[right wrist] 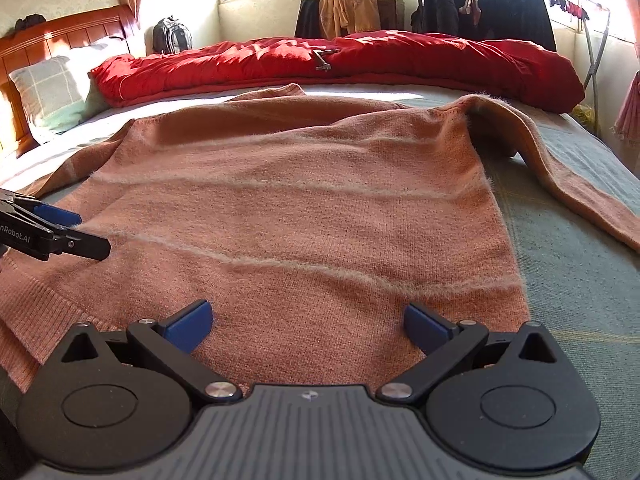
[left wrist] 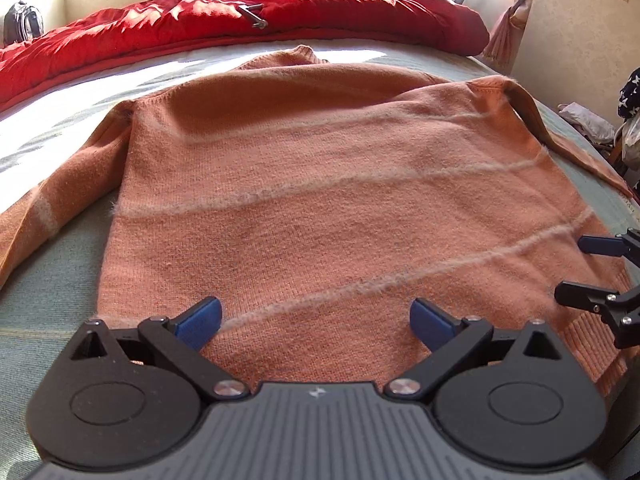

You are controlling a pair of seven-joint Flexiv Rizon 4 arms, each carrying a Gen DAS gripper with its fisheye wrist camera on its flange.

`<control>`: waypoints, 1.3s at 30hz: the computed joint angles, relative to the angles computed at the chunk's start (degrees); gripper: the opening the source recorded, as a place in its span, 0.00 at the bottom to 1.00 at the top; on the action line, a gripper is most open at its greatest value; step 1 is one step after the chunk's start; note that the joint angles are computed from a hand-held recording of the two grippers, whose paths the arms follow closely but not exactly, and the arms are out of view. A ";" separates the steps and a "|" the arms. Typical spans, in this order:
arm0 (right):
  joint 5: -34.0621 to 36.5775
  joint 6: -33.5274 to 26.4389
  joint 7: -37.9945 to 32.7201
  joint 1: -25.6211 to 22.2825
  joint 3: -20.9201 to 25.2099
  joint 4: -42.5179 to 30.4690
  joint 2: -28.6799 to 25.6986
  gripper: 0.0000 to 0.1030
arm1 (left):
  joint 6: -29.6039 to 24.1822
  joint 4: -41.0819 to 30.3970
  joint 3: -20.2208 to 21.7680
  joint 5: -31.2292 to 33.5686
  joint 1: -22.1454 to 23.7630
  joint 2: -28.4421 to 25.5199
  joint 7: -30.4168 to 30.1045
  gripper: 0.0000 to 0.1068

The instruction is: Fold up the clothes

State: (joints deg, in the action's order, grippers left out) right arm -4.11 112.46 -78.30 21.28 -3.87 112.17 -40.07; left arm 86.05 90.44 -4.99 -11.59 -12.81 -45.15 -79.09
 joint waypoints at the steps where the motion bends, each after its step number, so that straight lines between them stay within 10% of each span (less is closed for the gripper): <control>1: 0.24 0.04 -0.04 0.22 -0.19 0.34 0.19 1.00 | -0.19 -0.10 0.37 -0.11 -0.30 -0.04 -0.42 0.93; 9: 3.11 -4.16 0.96 5.26 -4.86 2.85 3.05 1.00 | 1.55 2.33 2.72 0.91 -2.56 1.03 -3.92 0.93; 32: 6.16 -8.54 6.70 21.00 -20.35 11.15 9.44 1.00 | 13.46 12.83 -9.73 2.16 7.50 2.99 -1.59 0.95; 39: 0.24 -6.76 2.39 10.67 -11.27 2.76 8.12 1.00 | 13.84 13.02 -9.06 2.26 6.95 3.21 -1.90 0.95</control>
State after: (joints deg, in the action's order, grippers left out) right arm -3.87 105.70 -75.91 31.95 -15.14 114.93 -31.95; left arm 99.89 103.46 -14.05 -9.34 -5.86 -41.94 -80.99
